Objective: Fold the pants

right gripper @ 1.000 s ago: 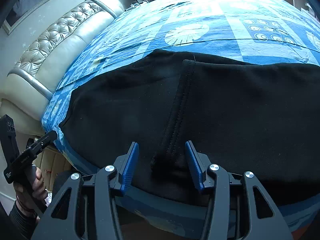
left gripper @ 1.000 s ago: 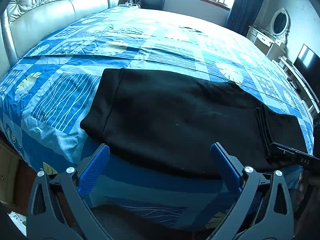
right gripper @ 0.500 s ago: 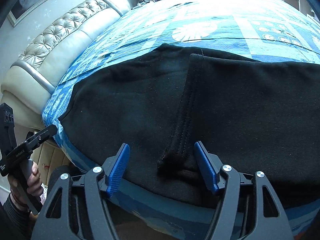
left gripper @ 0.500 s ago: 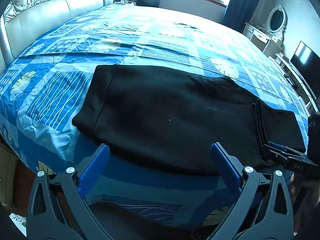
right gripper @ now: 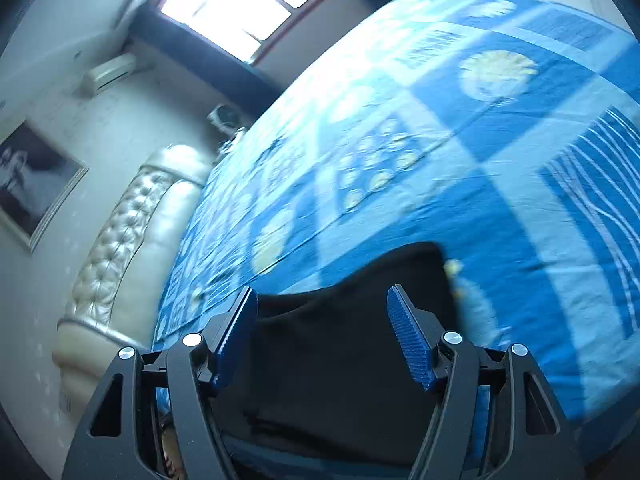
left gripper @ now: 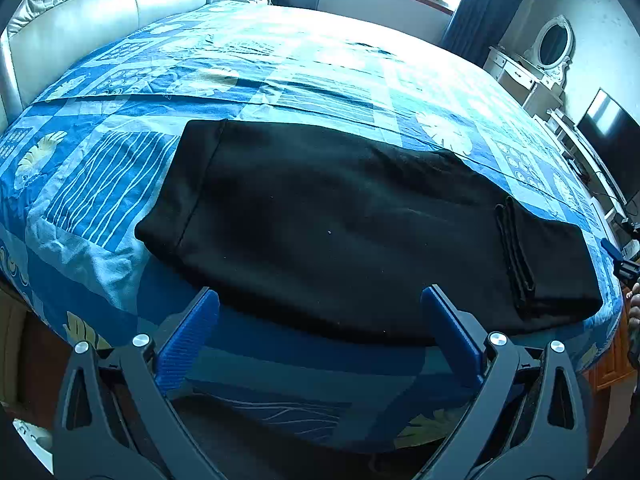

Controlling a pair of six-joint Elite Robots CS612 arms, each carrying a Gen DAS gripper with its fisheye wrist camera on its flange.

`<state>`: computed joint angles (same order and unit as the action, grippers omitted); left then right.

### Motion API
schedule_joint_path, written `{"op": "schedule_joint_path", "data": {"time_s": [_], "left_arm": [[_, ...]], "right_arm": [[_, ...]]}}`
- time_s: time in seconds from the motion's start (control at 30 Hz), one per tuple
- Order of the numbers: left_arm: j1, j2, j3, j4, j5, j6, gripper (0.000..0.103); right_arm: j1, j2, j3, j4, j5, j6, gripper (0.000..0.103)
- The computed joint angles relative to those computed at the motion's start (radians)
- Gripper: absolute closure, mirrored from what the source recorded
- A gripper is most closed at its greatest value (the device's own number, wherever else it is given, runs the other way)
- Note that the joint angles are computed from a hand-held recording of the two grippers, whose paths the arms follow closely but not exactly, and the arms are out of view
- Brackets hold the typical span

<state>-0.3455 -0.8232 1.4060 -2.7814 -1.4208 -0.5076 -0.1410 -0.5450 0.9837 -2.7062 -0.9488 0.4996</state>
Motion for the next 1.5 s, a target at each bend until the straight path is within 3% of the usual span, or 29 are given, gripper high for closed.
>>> {"op": "schedule_joint_path", "data": {"time_s": [0.03,0.1,0.23,0.27,0.33,0.4,0.47,0.57,0.67,0.77,0.9,1.03,1.1,1.17,1.23,1.43,1.5], "left_arm": [[0.0,0.001,-0.001,0.001,-0.002,-0.001,0.002],[-0.001,0.002,-0.002,0.005,-0.001,-0.003,0.002],[-0.001,0.005,-0.005,0.018,-0.008,-0.002,0.002],[-0.001,0.005,-0.005,0.02,-0.01,-0.002,0.002],[-0.001,0.007,-0.006,0.025,-0.012,-0.003,0.002],[0.0,0.008,-0.008,0.029,-0.016,-0.004,0.002],[0.001,0.009,-0.009,0.03,-0.021,-0.009,0.002],[0.002,0.011,-0.011,0.032,-0.025,-0.013,0.002],[0.001,0.011,-0.011,0.035,-0.025,-0.014,0.002],[0.001,0.007,-0.005,0.023,-0.019,-0.012,0.002],[0.003,0.005,-0.003,0.017,-0.021,-0.018,0.002],[0.004,0.005,-0.005,0.025,-0.029,-0.032,0.002],[0.004,0.005,-0.004,0.023,-0.03,-0.032,0.002],[0.001,0.004,-0.002,0.02,-0.023,-0.026,0.002],[-0.001,0.005,-0.003,0.021,-0.016,-0.018,0.002],[-0.004,0.005,-0.002,0.02,-0.006,-0.005,0.002],[-0.003,0.004,0.001,0.017,0.0,-0.002,0.002]], "right_arm": [[-0.011,0.012,-0.006,0.006,-0.009,0.04,0.037],[-0.028,0.045,-0.027,0.005,0.034,0.115,0.049],[-0.035,0.116,-0.094,0.021,0.135,0.218,0.051],[-0.033,0.136,-0.122,0.054,0.176,0.217,0.051],[-0.023,0.148,-0.152,0.118,0.162,0.177,0.053],[-0.012,0.152,-0.172,0.173,0.123,0.127,0.072],[-0.008,0.153,-0.177,0.204,0.109,0.083,0.076],[-0.011,0.16,-0.176,0.179,0.132,0.119,0.077],[-0.023,0.159,-0.153,0.122,0.173,0.167,0.07],[-0.045,0.135,-0.072,-0.009,0.259,0.266,0.064],[-0.064,0.089,0.06,-0.162,0.322,0.358,0.063],[-0.073,0.05,0.158,-0.216,0.361,0.371,0.063],[-0.073,0.03,0.191,-0.171,0.349,0.312,0.066],[-0.061,0.015,0.194,-0.095,0.283,0.223,0.076],[-0.051,0.006,0.192,-0.054,0.222,0.16,0.079],[-0.046,-0.011,0.181,-0.012,0.178,0.143,0.074],[-0.047,-0.029,0.188,-0.002,0.124,0.143,0.073]]}}
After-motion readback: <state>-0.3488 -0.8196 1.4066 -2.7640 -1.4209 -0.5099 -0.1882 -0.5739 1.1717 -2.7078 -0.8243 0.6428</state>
